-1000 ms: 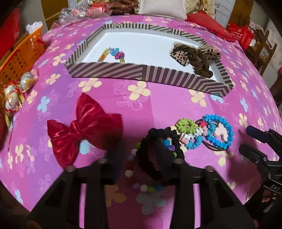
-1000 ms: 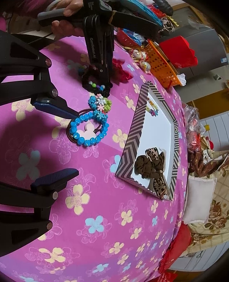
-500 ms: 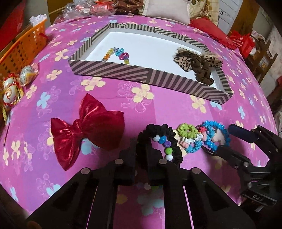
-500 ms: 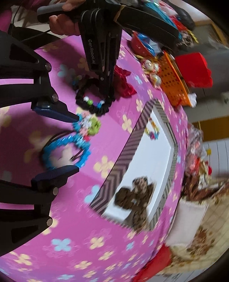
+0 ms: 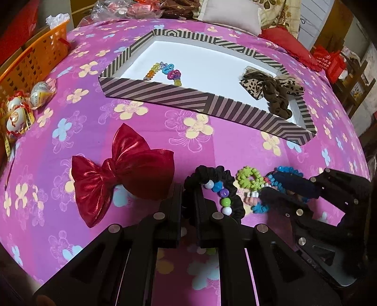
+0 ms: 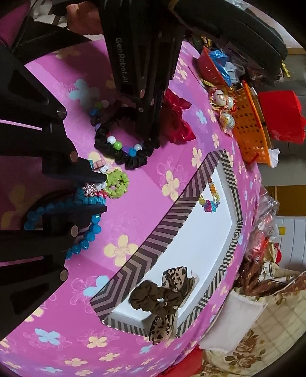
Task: Organize jewelry
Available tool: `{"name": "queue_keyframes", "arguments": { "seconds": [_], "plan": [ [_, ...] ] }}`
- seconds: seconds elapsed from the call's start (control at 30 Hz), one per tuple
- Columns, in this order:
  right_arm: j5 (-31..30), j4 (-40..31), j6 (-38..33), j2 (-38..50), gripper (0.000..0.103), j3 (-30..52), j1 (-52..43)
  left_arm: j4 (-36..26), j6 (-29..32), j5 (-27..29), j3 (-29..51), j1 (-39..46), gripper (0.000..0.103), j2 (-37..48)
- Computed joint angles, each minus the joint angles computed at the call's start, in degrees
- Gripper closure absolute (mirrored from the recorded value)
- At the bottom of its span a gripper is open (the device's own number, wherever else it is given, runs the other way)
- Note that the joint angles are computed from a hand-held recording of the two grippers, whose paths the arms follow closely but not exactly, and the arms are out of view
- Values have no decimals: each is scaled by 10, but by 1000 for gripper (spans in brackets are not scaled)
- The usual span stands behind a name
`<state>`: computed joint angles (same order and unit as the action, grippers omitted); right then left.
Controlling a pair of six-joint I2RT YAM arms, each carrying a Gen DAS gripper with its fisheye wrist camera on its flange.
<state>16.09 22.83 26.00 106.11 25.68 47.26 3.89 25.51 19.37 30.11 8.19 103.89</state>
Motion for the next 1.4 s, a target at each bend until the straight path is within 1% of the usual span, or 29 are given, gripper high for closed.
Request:
{"name": "queue_keyframes", "arguments": {
  "seconds": [0.1,0.2,0.47,0.63,0.73,0.9,1.03,1.13,1.4],
  "plan": [
    [-6,22,19,-27,86,-27,-3,-19,0,15,4,5,95,-8],
    [-10,28,32,-65,86,-50,-5,-37,1,28,5,10,95,-24],
    [-16,-2,49,-177,86,-86,-3,-79,3,47,0,21,95,-77],
    [-11,-30,53,-223,86,-90,3,-99,11,55,-5,23,95,-106],
    [-13,-33,59,-221,86,-90,6,-94,8,46,-10,19,95,-107],
    [-9,-25,68,-192,86,-94,10,-75,1,27,-8,19,95,-77],
    [-10,-20,71,-186,86,-98,8,-82,-10,31,9,28,95,-51],
    [-9,-20,74,-191,86,-101,9,-106,-17,47,34,40,95,-31],
    [-8,-27,73,-198,86,-98,10,-104,-10,50,26,36,95,-42]
  ]
}}
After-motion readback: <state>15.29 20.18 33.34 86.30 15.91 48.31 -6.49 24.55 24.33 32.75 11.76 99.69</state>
